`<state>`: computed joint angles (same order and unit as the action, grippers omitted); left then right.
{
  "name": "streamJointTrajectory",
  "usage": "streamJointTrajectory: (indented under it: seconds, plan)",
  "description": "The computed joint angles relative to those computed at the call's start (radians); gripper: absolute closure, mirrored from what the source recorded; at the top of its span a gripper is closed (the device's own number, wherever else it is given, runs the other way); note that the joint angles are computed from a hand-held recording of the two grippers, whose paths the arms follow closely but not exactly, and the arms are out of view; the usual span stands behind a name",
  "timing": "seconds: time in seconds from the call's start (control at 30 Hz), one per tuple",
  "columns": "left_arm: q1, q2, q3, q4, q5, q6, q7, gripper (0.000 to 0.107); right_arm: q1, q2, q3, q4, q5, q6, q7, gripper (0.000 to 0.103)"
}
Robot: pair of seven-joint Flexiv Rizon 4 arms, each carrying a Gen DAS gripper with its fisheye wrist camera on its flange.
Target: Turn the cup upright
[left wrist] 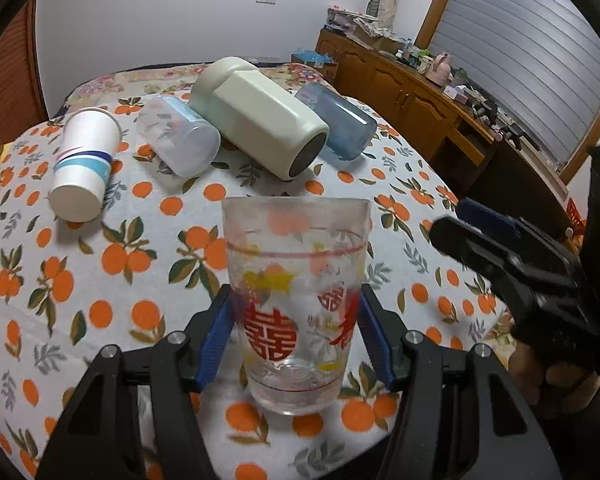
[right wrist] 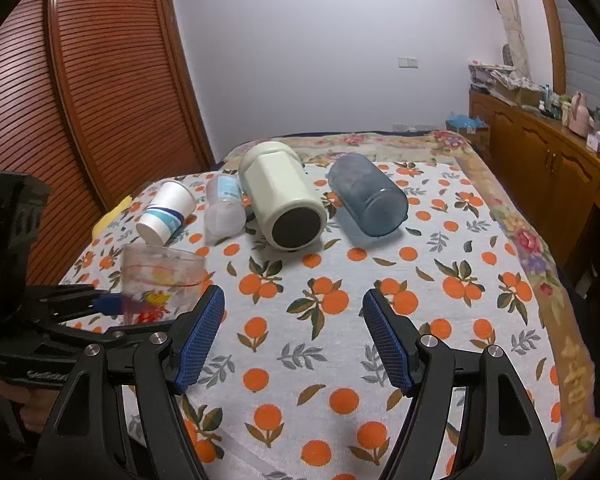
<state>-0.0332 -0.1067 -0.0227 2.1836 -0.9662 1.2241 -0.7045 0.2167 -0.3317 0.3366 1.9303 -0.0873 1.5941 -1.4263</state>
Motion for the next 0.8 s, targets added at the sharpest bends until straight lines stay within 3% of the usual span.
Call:
streamJointTrajectory:
  seconds: [0.43, 0.8]
  plan:
    - [0.041, -0.086, -0.011, -0.058, 0.119, 0.001, -0.107, 0.047, 0.024, -0.018, -0.019, -0.037, 0.005, -0.055, 0.003, 0.029]
    - [0.039, -0.005, -0.019, -0.013, -0.032, 0.076, 0.009, 0.035, 0.023, -0.013, -0.006, -0.063, 0.043, -0.104, -0.015, 0.029]
